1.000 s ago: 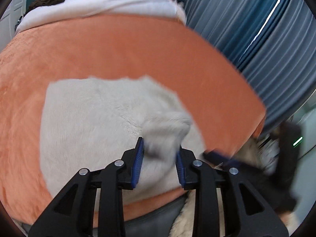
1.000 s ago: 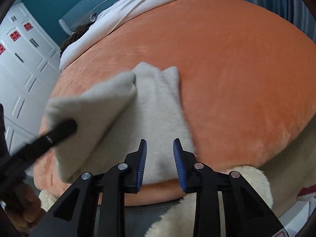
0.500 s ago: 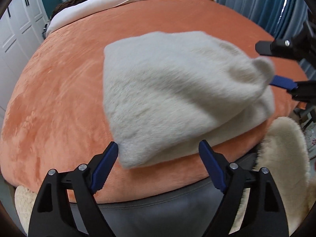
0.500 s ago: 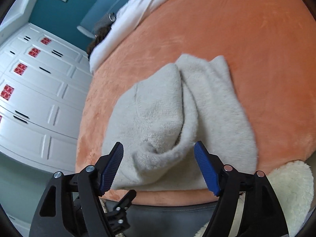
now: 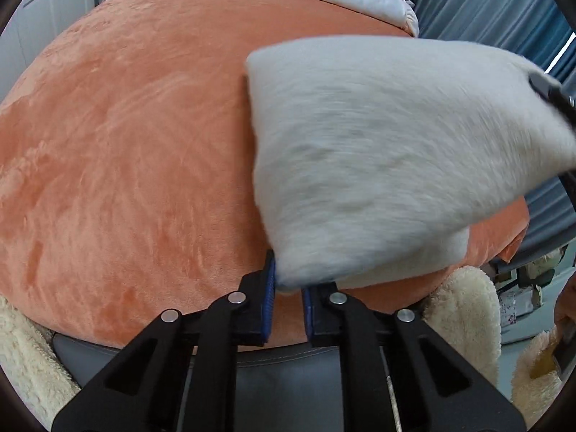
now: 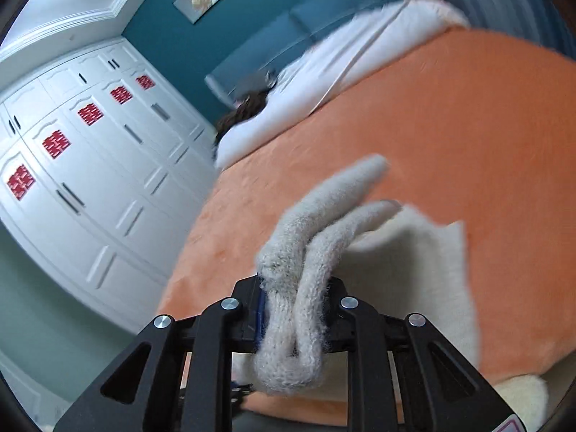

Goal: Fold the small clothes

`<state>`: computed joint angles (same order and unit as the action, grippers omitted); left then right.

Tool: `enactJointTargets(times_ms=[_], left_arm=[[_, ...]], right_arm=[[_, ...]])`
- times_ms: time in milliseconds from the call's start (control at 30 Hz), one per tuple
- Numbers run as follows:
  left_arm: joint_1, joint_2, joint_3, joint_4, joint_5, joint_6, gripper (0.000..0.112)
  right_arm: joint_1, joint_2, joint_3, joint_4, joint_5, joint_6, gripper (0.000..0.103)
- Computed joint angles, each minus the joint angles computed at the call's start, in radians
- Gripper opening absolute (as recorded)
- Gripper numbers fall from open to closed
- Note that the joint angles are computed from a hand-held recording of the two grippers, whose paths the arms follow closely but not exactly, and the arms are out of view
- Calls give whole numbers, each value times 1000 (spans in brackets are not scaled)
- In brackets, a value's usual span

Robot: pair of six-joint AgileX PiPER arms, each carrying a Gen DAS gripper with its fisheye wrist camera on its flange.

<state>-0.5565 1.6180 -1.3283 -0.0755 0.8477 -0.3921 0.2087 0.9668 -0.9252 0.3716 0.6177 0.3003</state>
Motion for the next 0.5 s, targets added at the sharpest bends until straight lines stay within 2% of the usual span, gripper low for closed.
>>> enactJointTargets(times_ms=[67, 100, 167, 200, 300, 400, 433, 500], left_arm=[[-18, 46, -26, 27, 25, -21, 12], [-27, 71, -34, 27, 35, -32, 12], [-51, 93, -47, 40, 57, -58, 12], [-67, 83, -50, 66, 68, -73, 13], [-86, 45, -67, 102, 98, -77, 15], [-66, -6, -93, 44, 136, -56, 15], [-60, -30, -96, 18, 137, -51, 16], [-56, -76, -105, 17, 106, -63, 38]], right_arm=[[-21, 51, 64, -128, 51, 80, 19], [-55, 136, 113, -132, 69, 60, 19], [-111, 187, 235, -20, 24, -42, 20], [-122, 153, 266, 34, -6, -80, 23], [-120, 126, 244, 30, 20, -45, 31], [-111, 87, 232, -43, 59, 28, 34], [-76, 49, 239, -103, 60, 102, 36], [-54, -1, 238, -173, 86, 170, 39]])
